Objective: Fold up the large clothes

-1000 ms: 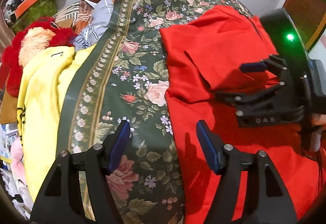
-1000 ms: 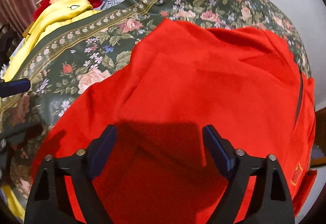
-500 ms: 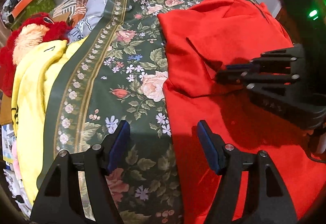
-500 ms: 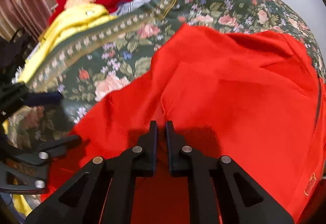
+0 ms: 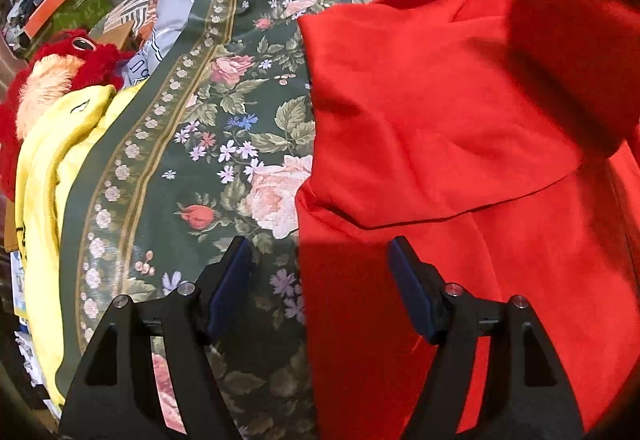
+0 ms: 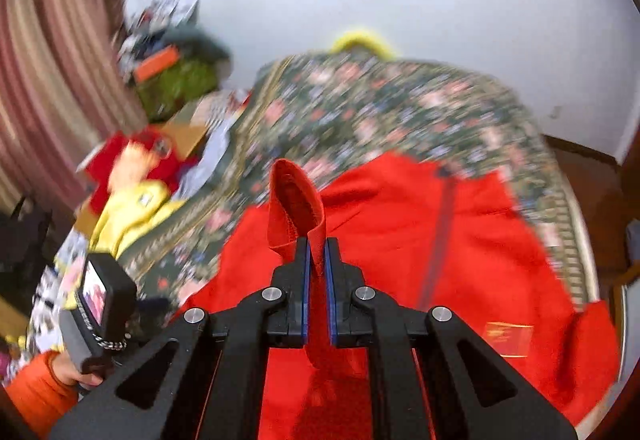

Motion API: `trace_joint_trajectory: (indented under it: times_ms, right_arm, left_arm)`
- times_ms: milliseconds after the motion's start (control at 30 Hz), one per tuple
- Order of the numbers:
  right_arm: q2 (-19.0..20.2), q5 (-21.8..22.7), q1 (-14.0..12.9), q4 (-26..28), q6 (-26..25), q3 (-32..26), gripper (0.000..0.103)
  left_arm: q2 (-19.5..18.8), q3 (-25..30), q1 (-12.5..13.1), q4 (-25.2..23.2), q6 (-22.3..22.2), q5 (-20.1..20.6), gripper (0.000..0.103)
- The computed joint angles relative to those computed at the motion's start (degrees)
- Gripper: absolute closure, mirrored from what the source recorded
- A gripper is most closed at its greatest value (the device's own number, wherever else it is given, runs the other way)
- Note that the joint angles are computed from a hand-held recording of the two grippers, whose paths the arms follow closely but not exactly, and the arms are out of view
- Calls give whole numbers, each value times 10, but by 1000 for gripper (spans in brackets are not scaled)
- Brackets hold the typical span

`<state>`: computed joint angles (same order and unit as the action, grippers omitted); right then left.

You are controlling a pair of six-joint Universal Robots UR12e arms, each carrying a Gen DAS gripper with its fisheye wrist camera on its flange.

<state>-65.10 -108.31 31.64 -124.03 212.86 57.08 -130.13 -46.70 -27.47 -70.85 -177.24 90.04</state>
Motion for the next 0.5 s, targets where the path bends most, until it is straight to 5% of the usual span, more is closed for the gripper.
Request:
trace_joint_trajectory:
  times_ms: [200, 500]
  right_arm:
    - [-71, -79, -5, -33, 69, 89, 97]
    - [-145, -60, -24, -6, 156, 191, 97]
  left_arm:
    - [-9, 3, -9, 27, -7, 47, 24]
    - [-24, 31, 0, 16, -111, 105, 24]
